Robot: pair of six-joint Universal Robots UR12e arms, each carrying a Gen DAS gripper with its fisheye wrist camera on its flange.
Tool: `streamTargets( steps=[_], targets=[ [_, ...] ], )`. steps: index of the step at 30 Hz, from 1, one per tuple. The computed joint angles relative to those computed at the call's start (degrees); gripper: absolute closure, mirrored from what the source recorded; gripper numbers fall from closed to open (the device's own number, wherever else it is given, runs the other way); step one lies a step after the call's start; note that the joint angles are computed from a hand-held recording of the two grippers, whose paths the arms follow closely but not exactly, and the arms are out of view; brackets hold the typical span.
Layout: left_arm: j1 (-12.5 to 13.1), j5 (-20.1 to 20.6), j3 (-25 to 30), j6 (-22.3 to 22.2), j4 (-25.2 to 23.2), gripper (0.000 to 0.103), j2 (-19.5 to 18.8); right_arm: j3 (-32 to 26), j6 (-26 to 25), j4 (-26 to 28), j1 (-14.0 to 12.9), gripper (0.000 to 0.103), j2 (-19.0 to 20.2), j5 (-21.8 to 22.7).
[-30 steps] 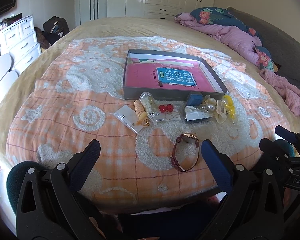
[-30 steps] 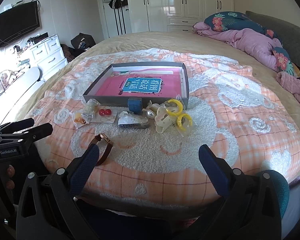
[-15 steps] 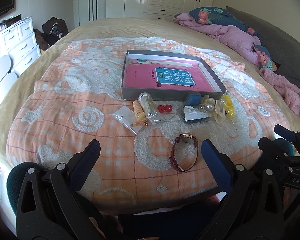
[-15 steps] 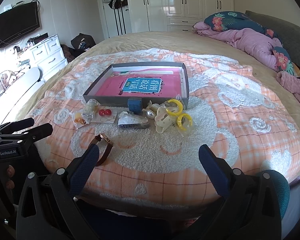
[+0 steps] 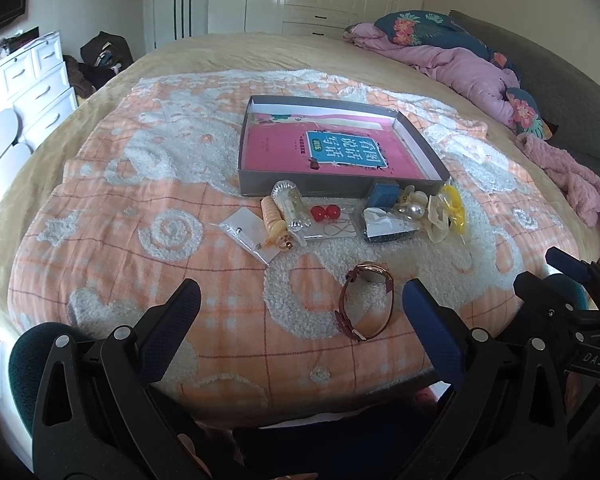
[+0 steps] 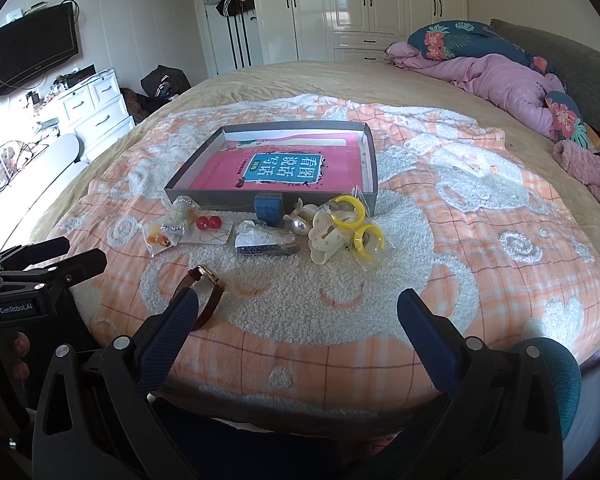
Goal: Organize jewelry
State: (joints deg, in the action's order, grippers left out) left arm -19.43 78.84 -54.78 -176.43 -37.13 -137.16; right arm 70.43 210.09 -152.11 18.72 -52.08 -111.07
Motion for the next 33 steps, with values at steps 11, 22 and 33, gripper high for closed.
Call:
streamTargets(
  steps=[11, 22, 33],
  targets=[
    [0.1, -1.6, 1.1, 0.6, -2.0, 0.008, -0.9, 0.2, 0.2, 0.0, -0.3, 0.004, 0.0, 0.4],
    [-0.5, -4.2, 5.3, 3.5, -8.2, 0.008, -3.7, -0.2, 0.9, 1.0, -1.5, 0.004, 0.5, 0.9],
    [-1.2, -1.8, 12.2, 7.5, -16.1, 0.032, -8.3, -1.3, 1.8, 3.9, -3.4, 0.004, 1.5, 1.1]
  ],
)
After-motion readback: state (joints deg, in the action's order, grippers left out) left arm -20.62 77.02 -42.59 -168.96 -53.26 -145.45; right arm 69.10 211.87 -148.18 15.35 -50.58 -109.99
